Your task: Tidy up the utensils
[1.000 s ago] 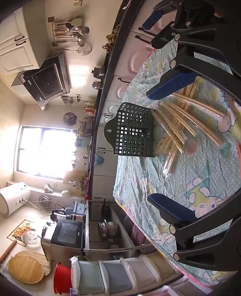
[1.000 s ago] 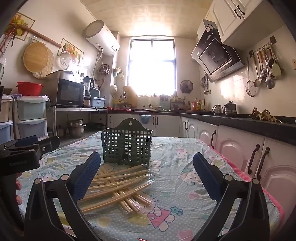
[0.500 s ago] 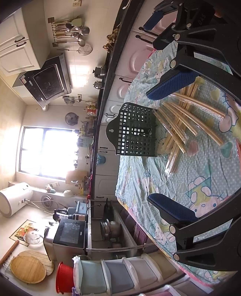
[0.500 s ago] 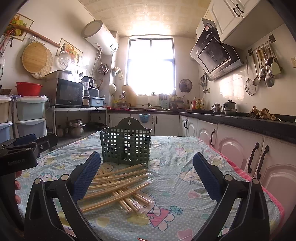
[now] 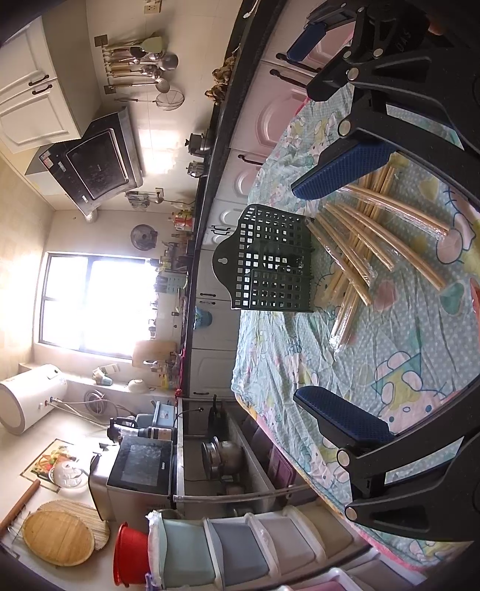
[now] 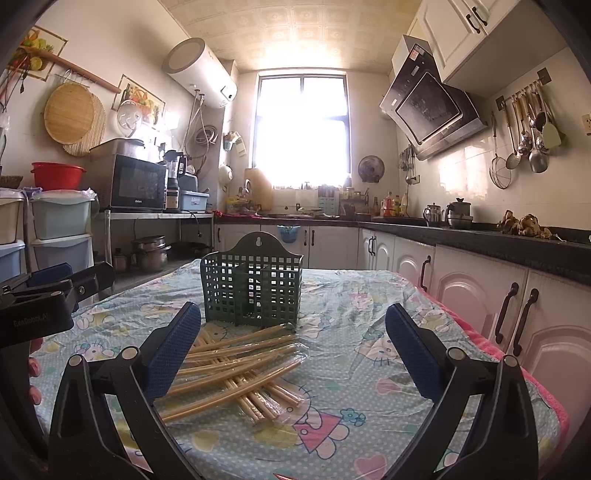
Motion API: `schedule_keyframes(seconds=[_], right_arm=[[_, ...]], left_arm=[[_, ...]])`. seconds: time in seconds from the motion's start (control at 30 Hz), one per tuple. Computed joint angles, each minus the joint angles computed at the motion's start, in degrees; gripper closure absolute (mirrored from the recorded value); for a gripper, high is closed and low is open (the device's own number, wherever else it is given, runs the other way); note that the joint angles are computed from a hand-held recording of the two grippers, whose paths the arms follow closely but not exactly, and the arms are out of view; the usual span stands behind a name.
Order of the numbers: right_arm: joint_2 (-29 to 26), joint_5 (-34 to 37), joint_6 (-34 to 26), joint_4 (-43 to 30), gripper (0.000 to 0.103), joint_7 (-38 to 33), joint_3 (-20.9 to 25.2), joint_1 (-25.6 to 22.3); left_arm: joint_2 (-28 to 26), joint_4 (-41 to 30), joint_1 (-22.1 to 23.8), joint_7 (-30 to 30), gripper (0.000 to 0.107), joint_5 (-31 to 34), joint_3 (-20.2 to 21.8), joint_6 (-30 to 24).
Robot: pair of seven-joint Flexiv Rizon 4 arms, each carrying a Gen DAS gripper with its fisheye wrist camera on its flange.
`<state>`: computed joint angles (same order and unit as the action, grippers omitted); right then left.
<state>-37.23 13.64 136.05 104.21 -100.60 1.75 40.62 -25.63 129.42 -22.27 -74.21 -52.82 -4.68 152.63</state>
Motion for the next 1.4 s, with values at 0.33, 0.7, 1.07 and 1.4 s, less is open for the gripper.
schedule_keyframes(seconds=[0.33, 0.7, 1.07, 1.4], right_arm=[[0.1, 0.1, -0.4, 0.1, 0.006, -0.1, 0.0, 0.1], [0.7, -2.4, -2.3, 0.8, 0.006, -0.7, 0.3, 0.1], [2.5, -11.0, -11.9, 0.6, 0.006, 3.0, 1.6, -2.1], [2.9, -22.3, -21.7, -3.1, 0.006, 11.5, 4.4, -7.5]], left_arm=[[0.6, 0.0, -0.1, 0.5, 0.014, -0.4, 0.0, -0.3], [2.3, 1.3, 0.8, 0.0, 0.014, -0.9, 0.3, -3.0], [4.4, 2.5, 2.3, -1.3, 0.014, -4.0, 1.2, -9.2], [7.1, 3.3, 4.1, -1.8, 0.014, -3.9, 2.4, -14.3]])
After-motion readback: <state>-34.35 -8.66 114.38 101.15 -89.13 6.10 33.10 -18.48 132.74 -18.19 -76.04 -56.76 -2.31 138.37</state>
